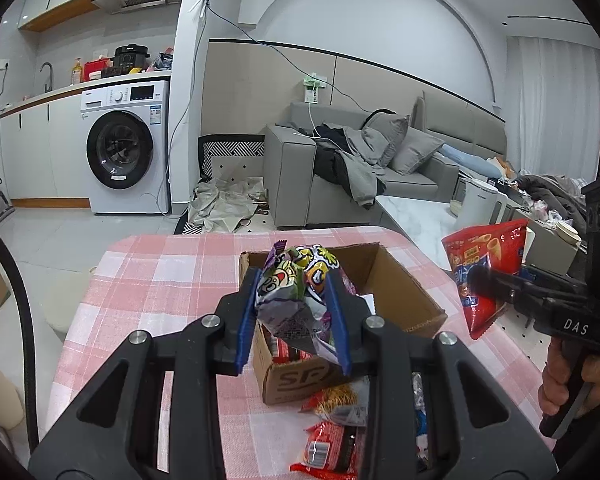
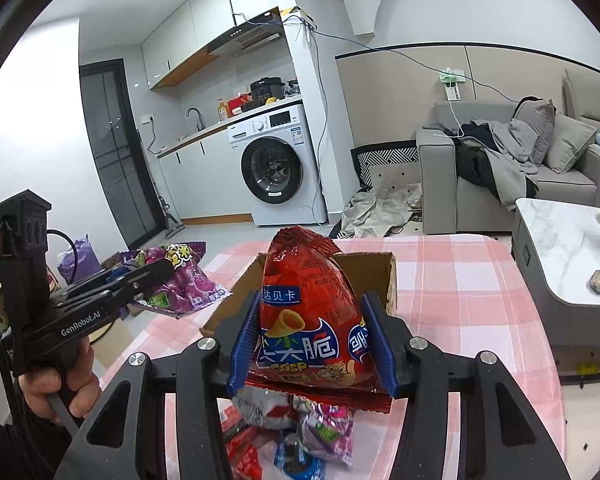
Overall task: Organize snacks
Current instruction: 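Lift both bags over the cardboard box and lower them inside, then open both tools to release the bags into the box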
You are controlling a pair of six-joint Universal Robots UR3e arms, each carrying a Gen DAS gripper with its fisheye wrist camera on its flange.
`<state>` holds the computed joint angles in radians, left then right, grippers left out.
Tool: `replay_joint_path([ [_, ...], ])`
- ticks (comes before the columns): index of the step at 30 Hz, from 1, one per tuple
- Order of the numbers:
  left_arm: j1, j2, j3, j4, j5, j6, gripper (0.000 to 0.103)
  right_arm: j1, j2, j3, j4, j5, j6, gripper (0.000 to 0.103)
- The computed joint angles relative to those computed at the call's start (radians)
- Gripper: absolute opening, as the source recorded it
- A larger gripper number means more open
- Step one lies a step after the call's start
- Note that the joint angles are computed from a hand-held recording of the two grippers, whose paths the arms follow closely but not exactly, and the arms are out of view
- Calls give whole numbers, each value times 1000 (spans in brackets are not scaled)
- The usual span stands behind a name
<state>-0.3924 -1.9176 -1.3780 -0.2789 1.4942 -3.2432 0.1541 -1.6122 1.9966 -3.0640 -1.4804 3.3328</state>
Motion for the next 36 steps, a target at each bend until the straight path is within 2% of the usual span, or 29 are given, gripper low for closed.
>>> replay_joint_path([
  [18,-44,-384,472,-104,78,10,29,-32,232,-159,-36,31,-1,51],
  [26,-65,-483,580,-127,101,14,29,-39,320,-238,-18,40,-15,51],
  [32,-84,-615,773,-215,127,24,29,-42,375,-293,16,42,-24,51],
  [36,-94,-734,983,-317,139,29,29,-45,403,-322,38,47,-23,51],
])
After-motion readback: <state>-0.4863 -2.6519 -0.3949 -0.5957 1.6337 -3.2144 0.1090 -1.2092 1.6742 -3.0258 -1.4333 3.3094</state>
